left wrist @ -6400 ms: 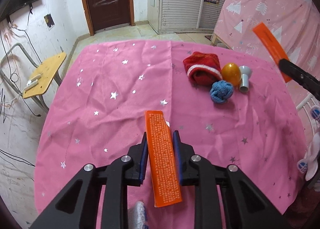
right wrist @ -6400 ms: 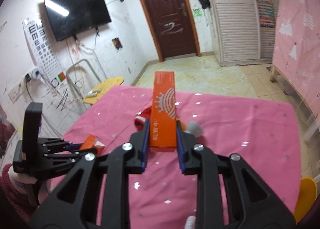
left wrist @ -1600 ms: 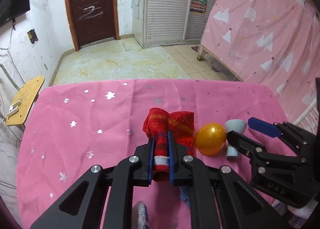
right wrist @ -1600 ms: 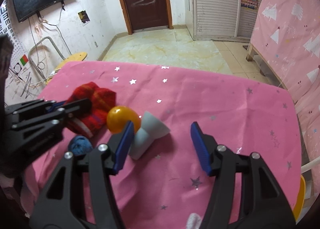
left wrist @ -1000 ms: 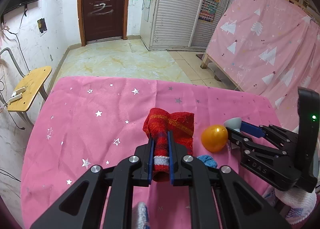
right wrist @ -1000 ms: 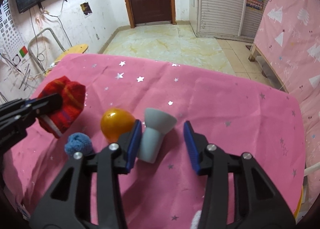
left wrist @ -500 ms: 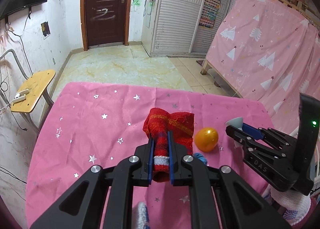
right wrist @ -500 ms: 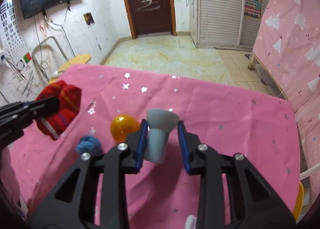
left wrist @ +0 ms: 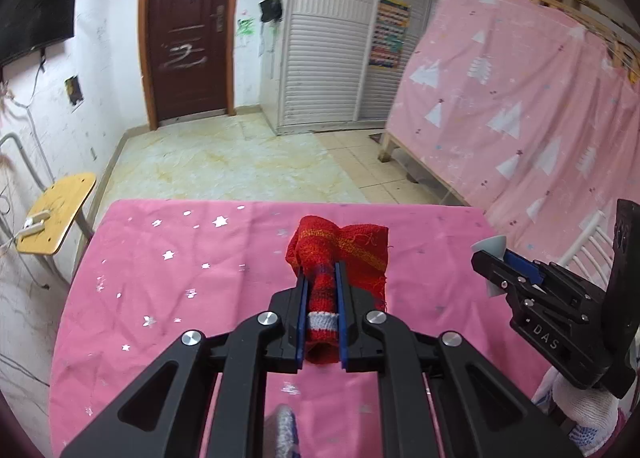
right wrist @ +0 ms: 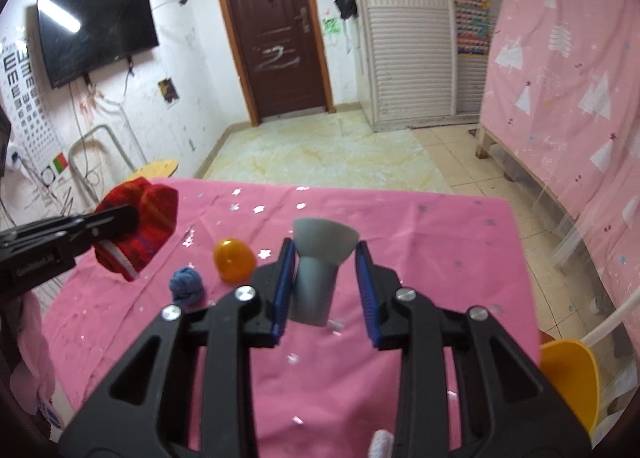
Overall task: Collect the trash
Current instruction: 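Carry the red sock and grey cup toward the yellow bin, then open both tools over the yellow bin to drop sock and cup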
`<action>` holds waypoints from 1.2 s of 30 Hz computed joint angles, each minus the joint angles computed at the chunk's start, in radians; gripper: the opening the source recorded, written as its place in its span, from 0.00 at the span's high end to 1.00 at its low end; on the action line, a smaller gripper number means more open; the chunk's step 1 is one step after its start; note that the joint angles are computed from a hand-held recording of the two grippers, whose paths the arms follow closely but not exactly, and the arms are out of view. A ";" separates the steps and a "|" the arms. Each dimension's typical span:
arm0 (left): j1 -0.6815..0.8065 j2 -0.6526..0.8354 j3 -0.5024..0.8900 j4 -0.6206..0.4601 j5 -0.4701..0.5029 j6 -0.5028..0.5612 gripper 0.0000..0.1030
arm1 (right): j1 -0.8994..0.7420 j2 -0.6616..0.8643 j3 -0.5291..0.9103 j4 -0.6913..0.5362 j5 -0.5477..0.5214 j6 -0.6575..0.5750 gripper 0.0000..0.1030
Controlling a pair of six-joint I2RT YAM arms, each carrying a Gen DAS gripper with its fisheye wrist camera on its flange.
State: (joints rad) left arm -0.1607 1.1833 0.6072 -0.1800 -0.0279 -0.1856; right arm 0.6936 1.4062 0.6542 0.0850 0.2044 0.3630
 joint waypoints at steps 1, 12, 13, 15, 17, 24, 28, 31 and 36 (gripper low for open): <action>-0.031 -0.007 0.004 -0.008 -0.020 -0.013 0.96 | -0.014 -0.036 -0.030 0.002 0.000 0.001 0.72; -0.396 0.067 0.098 -0.039 -0.226 -0.143 0.96 | -0.261 -0.376 -0.296 -0.039 -0.092 -0.023 0.72; -0.423 0.085 0.111 -0.039 -0.239 -0.152 0.96 | -0.283 -0.400 -0.311 -0.046 -0.102 -0.028 0.72; -0.478 0.130 0.147 -0.043 -0.259 -0.173 0.96 | -0.342 -0.454 -0.345 -0.063 -0.128 -0.042 0.72; -0.524 0.170 0.181 -0.044 -0.277 -0.190 0.96 | -0.408 -0.500 -0.376 -0.079 -0.159 -0.060 0.72; -0.704 0.342 0.330 -0.051 -0.333 -0.226 0.96 | -0.725 -0.555 -0.458 -0.099 -0.332 -0.193 0.71; -0.782 0.454 0.426 -0.059 -0.330 -0.234 0.96 | -0.863 -0.482 -0.484 -0.075 -0.412 -0.275 0.70; -0.824 0.537 0.494 -0.056 -0.315 -0.232 0.96 | -1.013 -0.475 -0.507 -0.057 -0.503 -0.327 0.60; -0.866 0.677 0.599 -0.032 -0.259 -0.212 0.96 | -1.231 -0.443 -0.497 -0.046 -0.655 -0.392 0.59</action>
